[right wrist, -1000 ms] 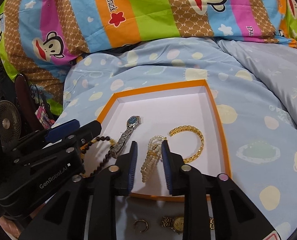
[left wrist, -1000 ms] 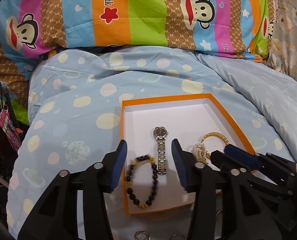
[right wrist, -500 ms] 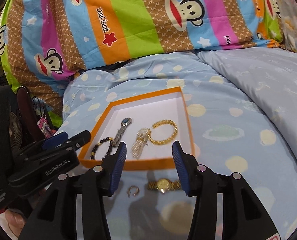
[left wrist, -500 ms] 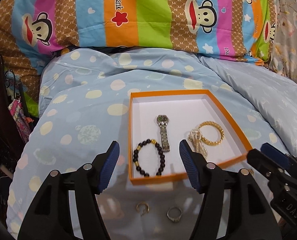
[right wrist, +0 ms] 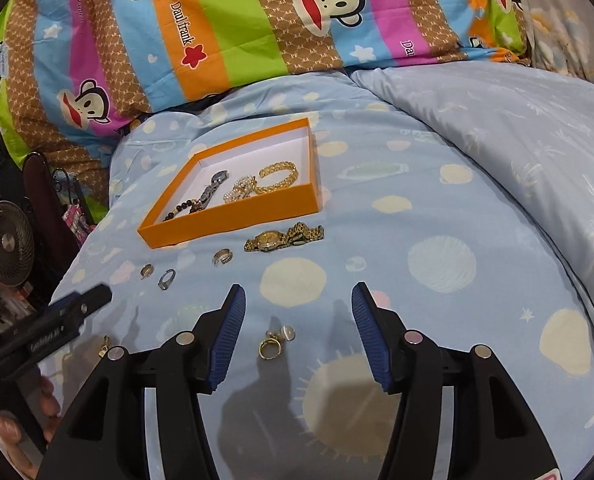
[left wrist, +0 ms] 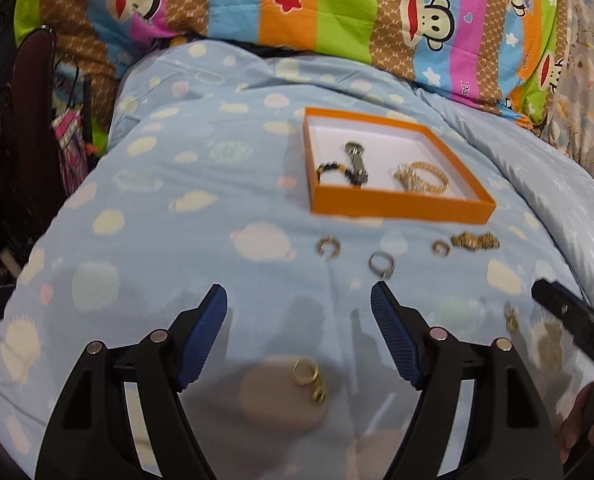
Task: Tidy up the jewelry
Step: 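Withdraw both tools from the box while left tool moves toward a gold hoop earring, then grasp the gold hoop earring with left tool while right tool grasps the gold watch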
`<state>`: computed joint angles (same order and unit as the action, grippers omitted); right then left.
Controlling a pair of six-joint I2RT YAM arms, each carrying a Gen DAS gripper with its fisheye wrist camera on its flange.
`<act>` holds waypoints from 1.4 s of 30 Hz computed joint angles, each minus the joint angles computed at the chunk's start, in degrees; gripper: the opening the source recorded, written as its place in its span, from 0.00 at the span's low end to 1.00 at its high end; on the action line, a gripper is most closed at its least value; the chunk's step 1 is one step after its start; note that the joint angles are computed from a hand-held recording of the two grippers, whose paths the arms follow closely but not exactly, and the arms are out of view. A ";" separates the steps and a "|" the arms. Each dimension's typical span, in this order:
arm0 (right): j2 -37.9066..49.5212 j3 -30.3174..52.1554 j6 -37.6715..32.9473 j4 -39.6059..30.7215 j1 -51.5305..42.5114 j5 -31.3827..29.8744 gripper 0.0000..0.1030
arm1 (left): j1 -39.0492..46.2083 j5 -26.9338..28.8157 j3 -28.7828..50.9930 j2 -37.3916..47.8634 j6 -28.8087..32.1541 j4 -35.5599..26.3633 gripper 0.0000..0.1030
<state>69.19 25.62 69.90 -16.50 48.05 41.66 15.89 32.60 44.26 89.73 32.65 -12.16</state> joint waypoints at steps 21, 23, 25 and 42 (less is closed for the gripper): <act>14.56 9.36 -43.93 11.16 -23.55 -23.25 0.52 | 4.93 4.48 4.60 4.37 8.61 -10.82 0.71; 14.79 10.21 -41.79 8.89 -20.99 -21.21 0.47 | 4.67 4.09 4.73 4.53 8.58 -11.02 0.71; 13.81 9.94 -38.62 7.27 -18.15 -20.85 0.43 | 4.48 3.61 4.83 4.70 8.19 -10.94 0.71; 18.34 13.01 -28.64 7.14 -15.78 -17.92 0.23 | 4.37 3.14 5.11 5.18 8.07 -11.46 0.71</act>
<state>87.53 38.63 41.26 -9.36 32.27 23.74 20.26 35.74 49.37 94.91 40.73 -23.62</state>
